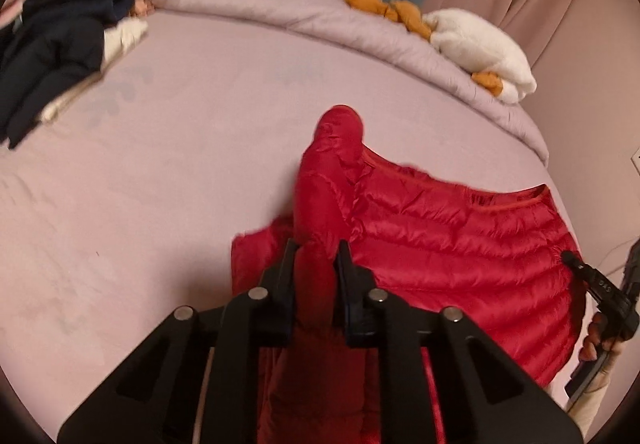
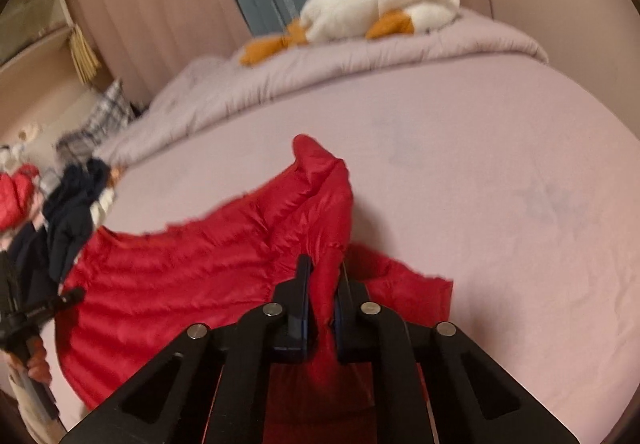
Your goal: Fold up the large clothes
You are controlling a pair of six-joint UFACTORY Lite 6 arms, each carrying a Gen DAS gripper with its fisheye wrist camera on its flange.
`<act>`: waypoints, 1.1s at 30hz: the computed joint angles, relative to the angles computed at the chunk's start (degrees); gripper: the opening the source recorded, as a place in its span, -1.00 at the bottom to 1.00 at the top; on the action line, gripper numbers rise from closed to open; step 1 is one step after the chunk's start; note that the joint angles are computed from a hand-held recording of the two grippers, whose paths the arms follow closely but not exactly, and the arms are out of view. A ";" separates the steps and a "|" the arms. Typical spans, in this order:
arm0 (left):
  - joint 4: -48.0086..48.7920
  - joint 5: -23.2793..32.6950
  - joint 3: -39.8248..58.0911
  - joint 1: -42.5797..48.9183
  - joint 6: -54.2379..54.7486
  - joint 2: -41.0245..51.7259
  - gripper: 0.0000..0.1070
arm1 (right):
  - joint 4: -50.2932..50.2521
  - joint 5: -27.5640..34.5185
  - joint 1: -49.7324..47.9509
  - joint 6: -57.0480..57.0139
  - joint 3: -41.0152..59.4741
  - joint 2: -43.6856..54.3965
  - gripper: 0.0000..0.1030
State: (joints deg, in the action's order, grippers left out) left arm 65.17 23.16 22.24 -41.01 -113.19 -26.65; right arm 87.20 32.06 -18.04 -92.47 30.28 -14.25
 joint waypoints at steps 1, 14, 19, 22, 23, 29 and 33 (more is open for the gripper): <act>1.38 2.03 0.83 -1.28 -1.30 0.13 -0.71 | 1.29 -0.13 0.13 -0.65 -0.26 -1.05 -0.85; 12.01 8.59 5.69 -3.00 -11.49 19.82 -0.54 | 36.16 -14.91 10.21 -34.38 -2.86 6.98 -0.87; 15.87 4.91 3.03 0.04 -17.13 18.79 -0.46 | 42.52 -16.16 10.99 -41.36 -3.32 7.36 -0.87; 14.78 6.54 3.70 -1.38 -17.19 19.64 -0.38 | 49.05 -16.31 11.68 -47.76 -4.53 6.63 -0.87; 14.36 7.14 3.54 -1.90 -17.17 19.57 -0.33 | 50.90 -16.06 11.76 -49.39 -4.87 6.62 -0.87; 12.07 6.51 -0.33 -1.75 -18.29 14.65 -0.02 | 52.68 -16.93 11.62 -49.89 -6.26 4.29 -0.87; 6.47 8.93 -2.51 -4.36 -15.29 9.80 0.16 | 43.95 -18.56 10.14 -40.01 -6.73 0.81 -0.67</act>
